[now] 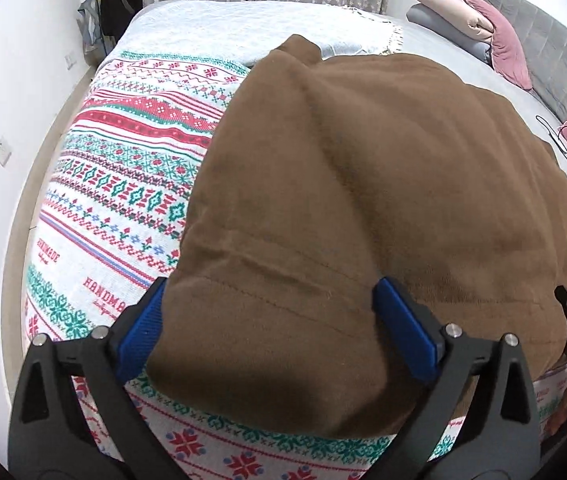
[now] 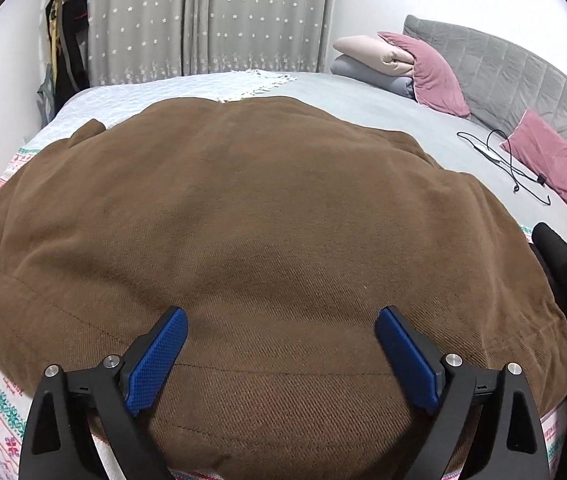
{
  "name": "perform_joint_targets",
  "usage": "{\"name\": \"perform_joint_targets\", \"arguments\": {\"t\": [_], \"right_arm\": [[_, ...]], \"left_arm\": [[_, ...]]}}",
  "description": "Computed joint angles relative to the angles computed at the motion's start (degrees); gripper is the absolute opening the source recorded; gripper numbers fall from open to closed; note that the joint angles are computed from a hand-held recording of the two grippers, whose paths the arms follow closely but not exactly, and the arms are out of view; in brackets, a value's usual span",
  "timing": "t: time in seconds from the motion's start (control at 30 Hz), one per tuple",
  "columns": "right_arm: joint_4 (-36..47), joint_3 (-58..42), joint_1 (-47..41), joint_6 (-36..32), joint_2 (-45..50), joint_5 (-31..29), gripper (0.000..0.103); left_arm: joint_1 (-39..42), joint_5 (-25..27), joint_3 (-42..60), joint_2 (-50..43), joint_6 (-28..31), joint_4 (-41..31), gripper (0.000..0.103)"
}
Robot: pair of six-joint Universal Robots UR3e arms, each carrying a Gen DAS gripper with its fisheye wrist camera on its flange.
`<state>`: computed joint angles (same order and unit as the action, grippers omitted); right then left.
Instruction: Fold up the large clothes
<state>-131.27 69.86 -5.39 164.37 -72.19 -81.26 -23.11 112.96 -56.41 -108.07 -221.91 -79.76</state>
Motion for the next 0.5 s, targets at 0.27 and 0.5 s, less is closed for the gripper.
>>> {"name": "perform_joint_targets", "arguments": {"t": [0.27,0.5], "right_arm": [[2.2,0.5,-3.7,-1.8,-3.2,2.3,0.097],[7.6,8.6,-21.0,-5.8,-11.9,15.2,0.033]], "left_arm": [[0.0,1.0,1.0,-0.7,1.0,-1.0,0.101],[0.0,1.6,2.7,-1.7,0.5,-2.5,0.101]]}}
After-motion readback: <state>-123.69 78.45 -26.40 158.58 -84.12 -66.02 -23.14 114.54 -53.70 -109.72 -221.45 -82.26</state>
